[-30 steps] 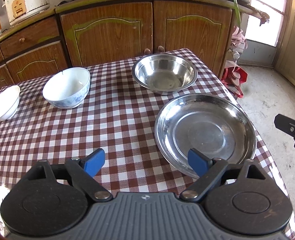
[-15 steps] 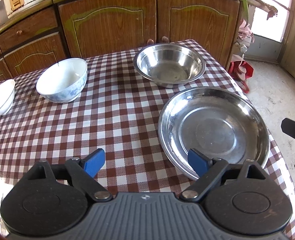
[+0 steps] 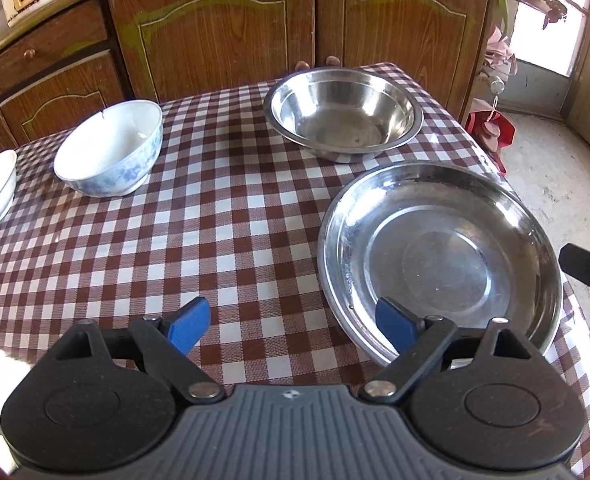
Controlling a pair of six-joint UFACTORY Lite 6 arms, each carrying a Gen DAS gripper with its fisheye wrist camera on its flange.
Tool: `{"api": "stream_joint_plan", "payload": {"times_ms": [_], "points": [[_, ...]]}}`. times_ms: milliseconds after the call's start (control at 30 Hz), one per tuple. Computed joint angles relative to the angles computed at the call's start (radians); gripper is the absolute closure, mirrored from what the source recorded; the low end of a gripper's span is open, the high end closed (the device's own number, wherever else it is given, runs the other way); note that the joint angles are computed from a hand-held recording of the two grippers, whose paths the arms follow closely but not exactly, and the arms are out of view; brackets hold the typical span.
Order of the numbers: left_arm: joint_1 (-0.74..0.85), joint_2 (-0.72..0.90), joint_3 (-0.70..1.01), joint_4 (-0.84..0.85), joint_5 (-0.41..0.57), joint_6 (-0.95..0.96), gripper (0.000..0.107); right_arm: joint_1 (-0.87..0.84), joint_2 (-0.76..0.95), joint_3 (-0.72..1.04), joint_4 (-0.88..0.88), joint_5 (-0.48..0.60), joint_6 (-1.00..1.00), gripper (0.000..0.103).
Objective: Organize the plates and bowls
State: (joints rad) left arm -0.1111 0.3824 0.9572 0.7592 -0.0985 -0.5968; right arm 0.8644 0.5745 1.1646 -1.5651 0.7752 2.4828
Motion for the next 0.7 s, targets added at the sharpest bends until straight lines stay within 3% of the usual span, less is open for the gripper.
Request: {"api": "stream_joint_plan", "payload": {"times_ms": [300, 467, 700], "points": [[-0.008, 0.081, 0.071, -0.084, -0.003, 0.082, 0.015, -0.058, 0.060, 0.037, -0.037, -0.055, -0.005, 0.023], [-0.009, 0.124, 0.106, -0.043, -0.022, 0.036, 0.016, -0.093, 0.097, 0.054, -0.076, -0.089, 0.032, 0.023], [-0.022, 0.183, 0.148, -0.112, -0.046, 0.129, 0.023, -0.122, 0.145, 0.084, -0.135, -0.123, 0.083, 0.023]]}}
